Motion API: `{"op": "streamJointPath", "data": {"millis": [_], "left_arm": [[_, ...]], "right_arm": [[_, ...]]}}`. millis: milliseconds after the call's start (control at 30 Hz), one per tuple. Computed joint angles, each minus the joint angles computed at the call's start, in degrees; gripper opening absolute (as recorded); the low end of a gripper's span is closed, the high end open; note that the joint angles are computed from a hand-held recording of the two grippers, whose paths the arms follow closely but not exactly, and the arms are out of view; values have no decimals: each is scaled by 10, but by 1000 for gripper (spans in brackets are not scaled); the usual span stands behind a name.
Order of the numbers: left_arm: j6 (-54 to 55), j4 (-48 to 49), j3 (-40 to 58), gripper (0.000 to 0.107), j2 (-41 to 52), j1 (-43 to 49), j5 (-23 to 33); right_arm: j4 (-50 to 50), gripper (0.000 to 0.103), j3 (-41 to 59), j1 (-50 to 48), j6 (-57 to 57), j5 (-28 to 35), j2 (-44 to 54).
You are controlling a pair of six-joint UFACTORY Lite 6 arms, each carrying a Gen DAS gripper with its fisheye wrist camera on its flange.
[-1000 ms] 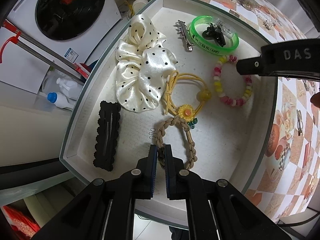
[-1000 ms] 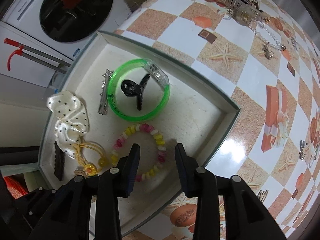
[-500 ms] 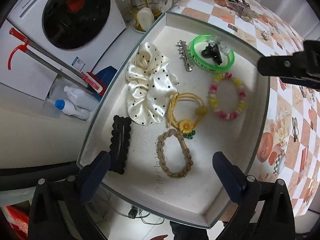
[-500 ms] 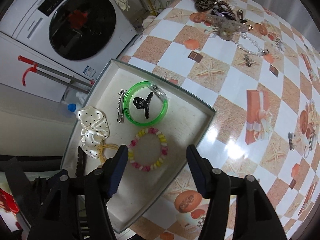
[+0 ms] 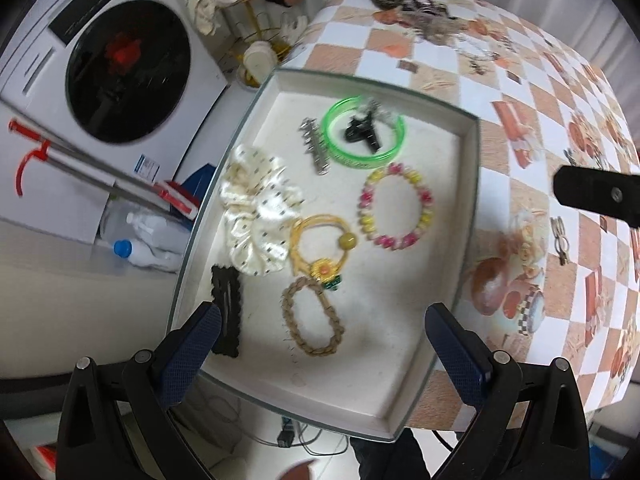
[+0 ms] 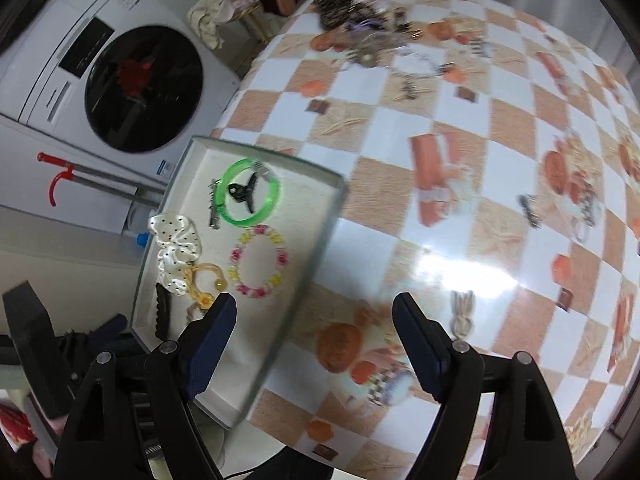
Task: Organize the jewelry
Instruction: 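Move both open tools back over the white bunny clip and silver charm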
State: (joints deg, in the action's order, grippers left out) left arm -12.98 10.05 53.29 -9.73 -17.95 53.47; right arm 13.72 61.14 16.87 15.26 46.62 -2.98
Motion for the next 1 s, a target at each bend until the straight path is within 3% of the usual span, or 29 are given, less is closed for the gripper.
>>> {"op": "streamJointPath", "data": {"millis": [233, 300, 733, 1000], "left_arm": [[29, -9, 85, 103, 67, -77, 35], [33, -7, 111, 103, 87, -106, 42], [37, 1, 299, 103, 244, -236, 93], [35, -8, 370, 103, 307, -282, 108]], "right_arm": [[-53, 84, -63, -52, 25, 25, -133], [-61, 102, -73, -76, 25, 33, -162], [-47, 103, -54, -308, -87, 141, -242], [-17, 103, -49, -412, -170, 166, -245]]}}
